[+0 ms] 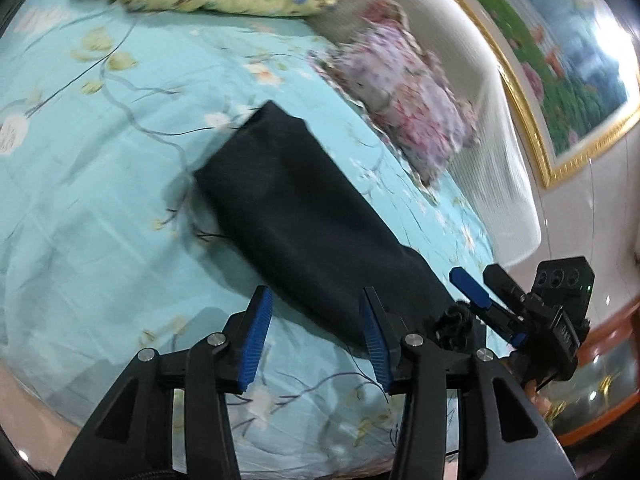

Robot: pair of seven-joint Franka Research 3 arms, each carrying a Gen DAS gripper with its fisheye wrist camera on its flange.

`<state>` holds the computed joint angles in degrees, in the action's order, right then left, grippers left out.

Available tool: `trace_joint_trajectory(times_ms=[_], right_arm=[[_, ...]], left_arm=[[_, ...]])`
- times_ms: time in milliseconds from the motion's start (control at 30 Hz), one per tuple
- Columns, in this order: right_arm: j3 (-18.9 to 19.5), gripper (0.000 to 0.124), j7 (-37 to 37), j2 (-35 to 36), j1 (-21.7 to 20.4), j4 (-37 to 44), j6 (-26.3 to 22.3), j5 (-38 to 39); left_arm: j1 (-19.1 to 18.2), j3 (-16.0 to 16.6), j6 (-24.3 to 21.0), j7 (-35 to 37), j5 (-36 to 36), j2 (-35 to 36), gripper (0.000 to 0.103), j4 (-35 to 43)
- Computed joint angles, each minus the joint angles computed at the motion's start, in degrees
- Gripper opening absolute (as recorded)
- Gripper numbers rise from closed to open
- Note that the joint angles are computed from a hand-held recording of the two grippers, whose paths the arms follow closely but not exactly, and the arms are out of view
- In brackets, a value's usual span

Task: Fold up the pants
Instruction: 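Open both grippers and release the folded pants onto the sheet, then grasp the folded end with the left gripper while the right gripper grasps beside it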

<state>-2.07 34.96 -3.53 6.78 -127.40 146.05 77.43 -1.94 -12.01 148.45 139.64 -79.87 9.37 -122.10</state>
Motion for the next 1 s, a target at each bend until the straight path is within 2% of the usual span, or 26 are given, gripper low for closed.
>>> trace_joint_trajectory(times_ms=[167,600,800,1000], right_arm=[[1.0,0.063,2.06,3.61,0.32,4.06,-0.73,-5.16],[3.7,0.063,8.64,14.87,-0.52,18.17,-3.65,-22.28],[5.15,0.063,11.22,22.77,-1.16,28.83,-8.23,-31.76],[6.79,0.063,10.13,30.08,-1.46,39.84,-14.55,-39.66]], left_arm=[[0.58,0.41,1.28,-2.35,1.03,1.45,0.046,0.85],[2.97,-1.26,2.8,-7.72,1.27,6.52,0.046,4.89],[3.5,-2.2,3.74,-8.91,1.5,7.86,0.046,6.46],[3.49,-3.7,7.43,-8.39,2.2,10.49,0.045,8.88]])
